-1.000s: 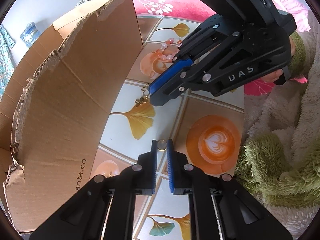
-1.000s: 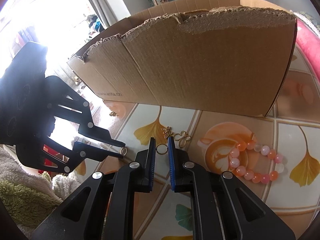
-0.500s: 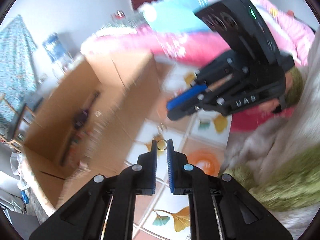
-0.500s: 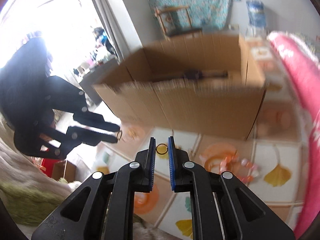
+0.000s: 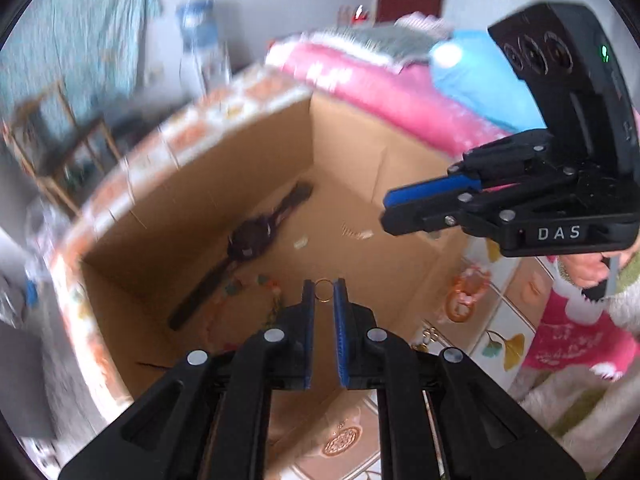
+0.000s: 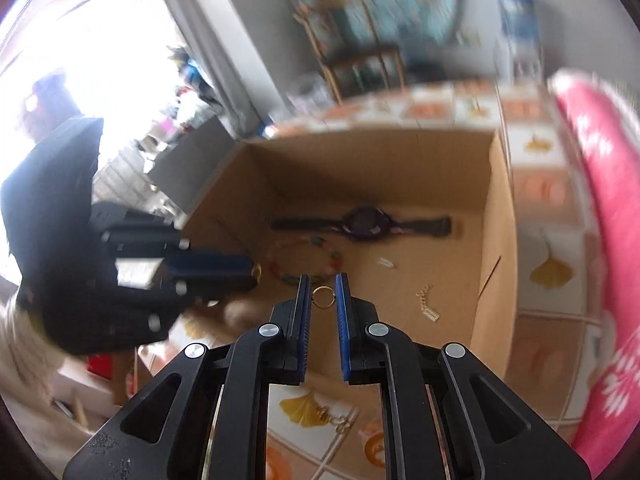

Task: Organize jewelry
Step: 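Carry the ring over the box and open the left gripper, then move both grippers back out of the box to the table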

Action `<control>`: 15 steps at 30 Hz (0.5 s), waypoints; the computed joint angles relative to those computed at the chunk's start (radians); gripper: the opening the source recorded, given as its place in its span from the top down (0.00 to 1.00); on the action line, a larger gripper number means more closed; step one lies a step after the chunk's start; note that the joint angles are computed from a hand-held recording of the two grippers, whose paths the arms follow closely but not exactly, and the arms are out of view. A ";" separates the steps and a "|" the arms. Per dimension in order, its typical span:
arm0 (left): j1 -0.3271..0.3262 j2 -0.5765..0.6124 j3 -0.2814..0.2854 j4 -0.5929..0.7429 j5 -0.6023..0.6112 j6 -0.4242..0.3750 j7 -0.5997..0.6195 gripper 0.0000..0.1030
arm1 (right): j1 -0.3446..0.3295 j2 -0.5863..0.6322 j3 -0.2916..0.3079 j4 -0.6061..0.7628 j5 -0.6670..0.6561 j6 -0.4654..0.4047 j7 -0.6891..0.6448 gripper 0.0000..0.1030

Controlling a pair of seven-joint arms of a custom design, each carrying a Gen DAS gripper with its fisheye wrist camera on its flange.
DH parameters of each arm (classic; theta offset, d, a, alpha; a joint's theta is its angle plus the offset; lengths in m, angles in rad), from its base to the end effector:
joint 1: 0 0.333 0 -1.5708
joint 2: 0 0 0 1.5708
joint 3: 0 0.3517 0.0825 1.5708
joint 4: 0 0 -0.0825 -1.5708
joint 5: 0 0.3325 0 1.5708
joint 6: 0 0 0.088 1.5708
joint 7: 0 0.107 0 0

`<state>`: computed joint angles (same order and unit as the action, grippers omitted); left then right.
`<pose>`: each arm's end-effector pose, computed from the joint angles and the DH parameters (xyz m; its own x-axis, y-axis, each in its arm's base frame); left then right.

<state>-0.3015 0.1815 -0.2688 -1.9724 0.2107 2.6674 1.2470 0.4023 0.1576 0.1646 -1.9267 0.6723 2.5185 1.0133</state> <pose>0.5036 -0.3176 0.5032 -0.3898 -0.9203 0.0339 -0.8018 0.3210 -0.5041 0.5041 0.3073 0.5152 0.6420 -0.6859 -0.3427 -0.7391 -0.4347 -0.5146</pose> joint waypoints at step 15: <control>0.036 0.131 -0.028 0.133 -0.210 -0.097 0.020 0.76 | -0.007 0.085 -0.012 0.099 -0.120 -0.107 0.178 0.86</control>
<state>-0.2652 0.3126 -0.2965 -1.8391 0.0006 2.5700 1.2672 0.3948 0.2426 0.1522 -1.8277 0.5525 2.4119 1.1912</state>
